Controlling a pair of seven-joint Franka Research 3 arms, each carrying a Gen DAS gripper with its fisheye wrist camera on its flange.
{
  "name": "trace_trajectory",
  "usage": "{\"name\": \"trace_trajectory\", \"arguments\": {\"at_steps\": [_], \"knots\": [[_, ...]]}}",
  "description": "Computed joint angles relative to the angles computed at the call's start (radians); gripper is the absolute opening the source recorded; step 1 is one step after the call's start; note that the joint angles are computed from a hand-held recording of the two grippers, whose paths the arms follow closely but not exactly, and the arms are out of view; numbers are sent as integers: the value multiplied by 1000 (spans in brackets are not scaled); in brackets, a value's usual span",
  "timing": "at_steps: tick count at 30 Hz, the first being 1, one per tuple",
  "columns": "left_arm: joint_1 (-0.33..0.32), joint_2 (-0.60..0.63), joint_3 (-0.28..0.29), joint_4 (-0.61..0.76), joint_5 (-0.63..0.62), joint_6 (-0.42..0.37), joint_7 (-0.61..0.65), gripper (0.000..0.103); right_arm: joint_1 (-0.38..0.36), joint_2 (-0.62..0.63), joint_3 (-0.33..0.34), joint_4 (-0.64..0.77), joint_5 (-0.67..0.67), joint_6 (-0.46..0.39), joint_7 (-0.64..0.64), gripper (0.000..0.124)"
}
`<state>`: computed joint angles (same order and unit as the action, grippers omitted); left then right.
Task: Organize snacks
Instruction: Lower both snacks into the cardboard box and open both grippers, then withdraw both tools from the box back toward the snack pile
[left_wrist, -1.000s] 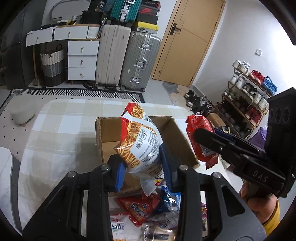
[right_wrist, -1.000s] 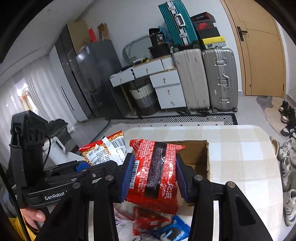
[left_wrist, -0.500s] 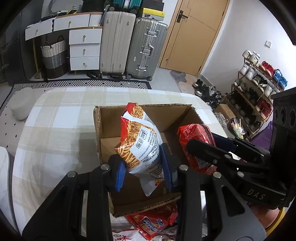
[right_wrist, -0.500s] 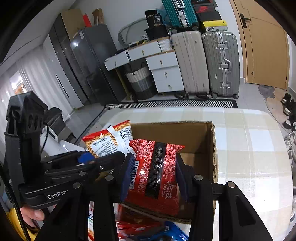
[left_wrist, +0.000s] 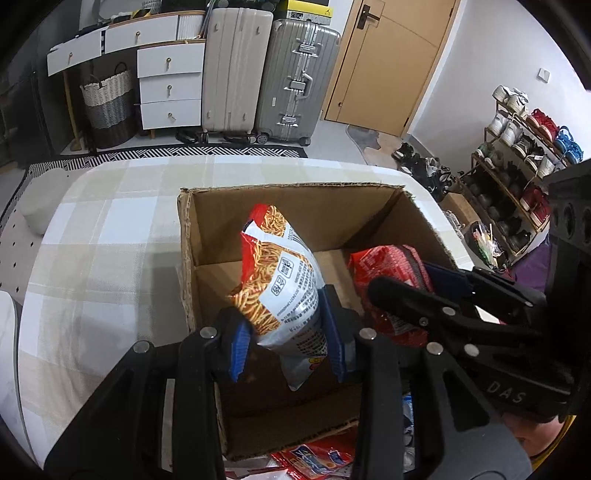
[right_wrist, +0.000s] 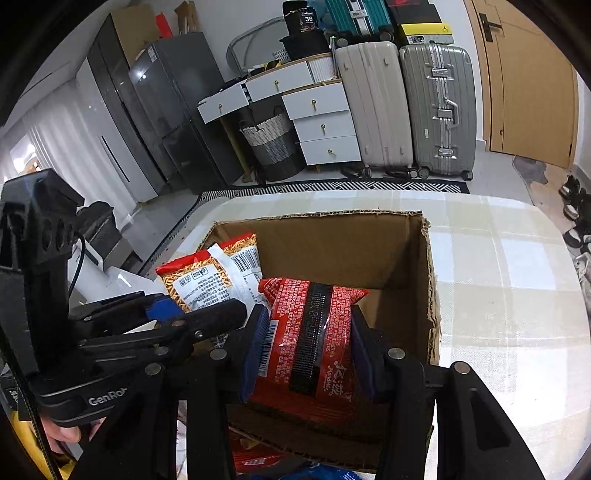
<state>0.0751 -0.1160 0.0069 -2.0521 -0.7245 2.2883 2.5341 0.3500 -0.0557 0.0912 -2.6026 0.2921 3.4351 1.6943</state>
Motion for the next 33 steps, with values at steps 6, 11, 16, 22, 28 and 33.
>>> {"name": "trace_trajectory", "arguments": {"at_steps": [6,11,16,22,28,33], "knots": [[-2,14,-8,0,-1,21,5,32,-12,-4,59,6,164,2,-133,44],[-2,8,-12,-9,11,28,-1,34,7,-24,40,-9,176,2,-137,44],[1,-7,-2,-15,28,9,26,43,-4,-70,66,-41,230,12,-164,44],[1,-63,21,-43,15,17,28,69,-84,-169,193,-92,386,17,-254,44],[5,-157,72,-75,19,-6,28,79,-200,-368,388,-201,510,10,-252,48],[9,-256,147,-110,2,-39,40,80,-326,-626,626,-296,588,-78,-171,61]]}}
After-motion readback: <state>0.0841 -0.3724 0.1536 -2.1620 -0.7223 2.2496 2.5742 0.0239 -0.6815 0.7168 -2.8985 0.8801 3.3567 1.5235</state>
